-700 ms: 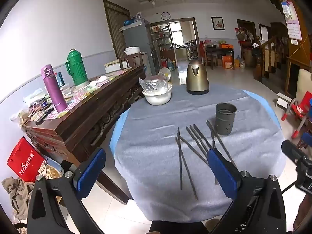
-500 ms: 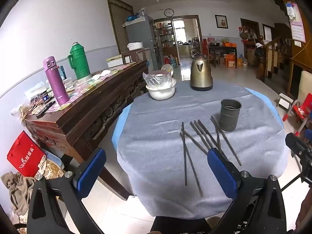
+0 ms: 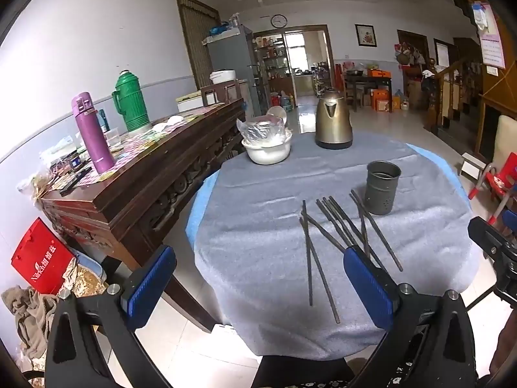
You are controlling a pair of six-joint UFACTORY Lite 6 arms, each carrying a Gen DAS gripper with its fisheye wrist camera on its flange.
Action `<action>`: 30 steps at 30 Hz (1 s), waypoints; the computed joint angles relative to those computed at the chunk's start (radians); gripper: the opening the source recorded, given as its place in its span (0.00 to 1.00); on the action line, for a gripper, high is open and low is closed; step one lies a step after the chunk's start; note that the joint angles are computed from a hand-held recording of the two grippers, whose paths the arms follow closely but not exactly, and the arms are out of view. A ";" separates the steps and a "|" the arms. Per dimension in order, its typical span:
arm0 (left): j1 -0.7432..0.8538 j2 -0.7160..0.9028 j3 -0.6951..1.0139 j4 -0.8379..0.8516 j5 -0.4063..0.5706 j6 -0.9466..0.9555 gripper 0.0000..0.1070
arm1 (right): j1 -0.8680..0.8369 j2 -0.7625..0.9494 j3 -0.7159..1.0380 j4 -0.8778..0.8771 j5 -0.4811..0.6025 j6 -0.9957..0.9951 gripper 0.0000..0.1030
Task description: Organize utensils
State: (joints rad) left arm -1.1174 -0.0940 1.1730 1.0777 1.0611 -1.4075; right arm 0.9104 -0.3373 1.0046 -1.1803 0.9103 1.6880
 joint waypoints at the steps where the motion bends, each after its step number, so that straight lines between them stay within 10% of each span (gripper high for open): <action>1: 0.001 0.004 -0.002 -0.002 -0.010 0.003 0.96 | -0.004 -0.003 -0.006 0.000 -0.004 0.003 1.00; 30: -0.001 0.015 0.000 -0.048 -0.034 0.033 0.96 | -0.010 -0.008 -0.027 0.005 -0.017 0.020 1.00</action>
State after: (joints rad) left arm -1.1182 -0.0795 1.1729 1.0301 1.0271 -1.3748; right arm 0.9004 -0.3448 0.9780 -1.1753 0.8933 1.7079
